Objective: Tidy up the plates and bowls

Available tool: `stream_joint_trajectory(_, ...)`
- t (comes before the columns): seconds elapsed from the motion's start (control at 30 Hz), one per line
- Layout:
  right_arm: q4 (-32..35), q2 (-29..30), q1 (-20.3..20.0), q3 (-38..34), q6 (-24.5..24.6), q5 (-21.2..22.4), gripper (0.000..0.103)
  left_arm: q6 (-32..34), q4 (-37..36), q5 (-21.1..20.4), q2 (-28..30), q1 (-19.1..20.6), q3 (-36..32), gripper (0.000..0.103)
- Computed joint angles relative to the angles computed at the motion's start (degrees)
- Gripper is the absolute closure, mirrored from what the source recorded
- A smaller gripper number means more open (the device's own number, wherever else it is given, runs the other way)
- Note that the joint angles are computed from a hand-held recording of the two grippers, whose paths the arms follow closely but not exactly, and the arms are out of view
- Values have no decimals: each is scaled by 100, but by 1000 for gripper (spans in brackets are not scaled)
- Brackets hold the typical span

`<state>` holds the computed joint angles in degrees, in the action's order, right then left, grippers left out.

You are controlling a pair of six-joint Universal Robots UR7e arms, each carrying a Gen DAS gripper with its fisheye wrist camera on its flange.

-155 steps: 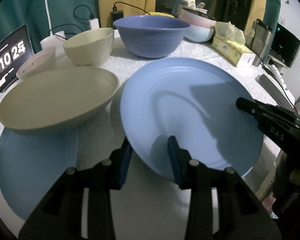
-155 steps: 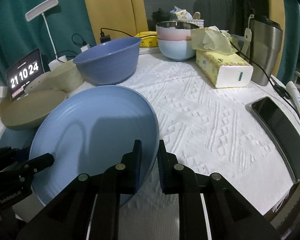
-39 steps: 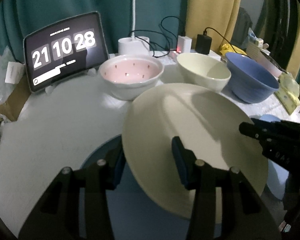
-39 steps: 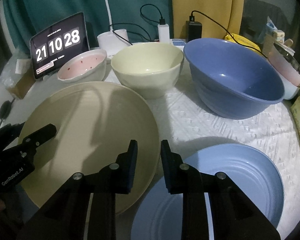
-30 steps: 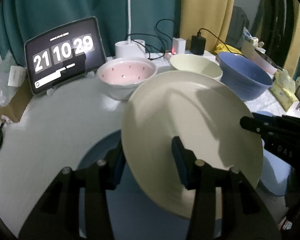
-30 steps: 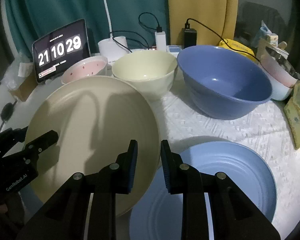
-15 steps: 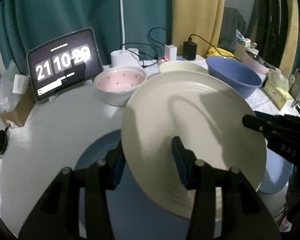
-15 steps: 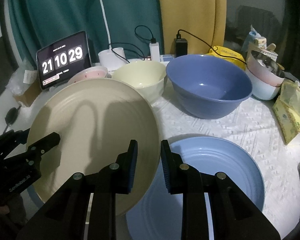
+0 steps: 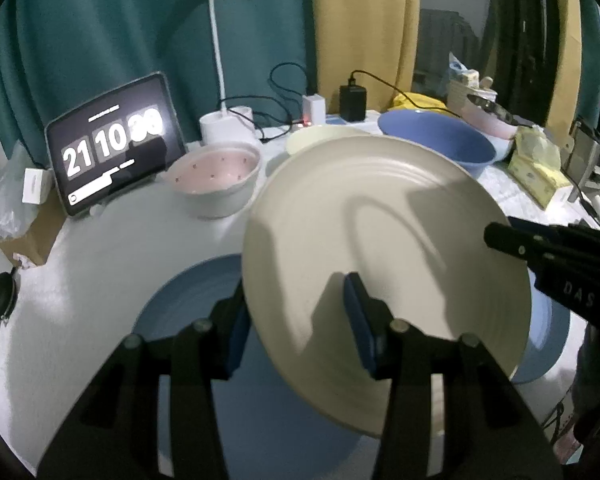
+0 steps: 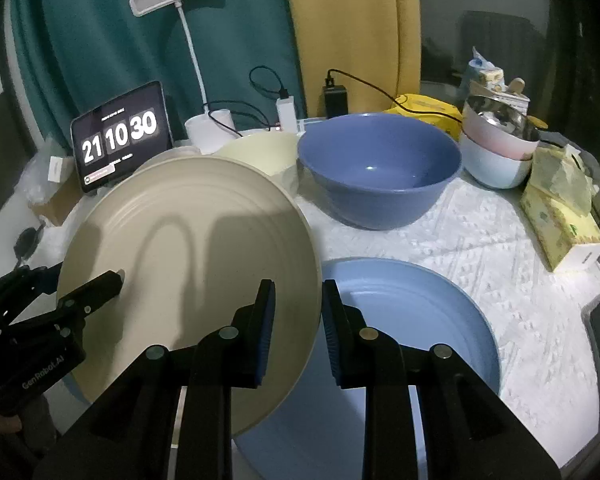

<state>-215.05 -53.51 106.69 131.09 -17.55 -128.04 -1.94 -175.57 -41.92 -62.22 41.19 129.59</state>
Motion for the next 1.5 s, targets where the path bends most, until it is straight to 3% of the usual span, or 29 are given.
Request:
stream_joint_trajectory(0.67,-504,-547,-545,707,13,240,77,-254,373,-169,500,-376,-103,57)
stream_joint_trajectory(1.5,-826,-1029,-1172,1225,14,308,77,-341,726,-408,1218,-504,-412,56)
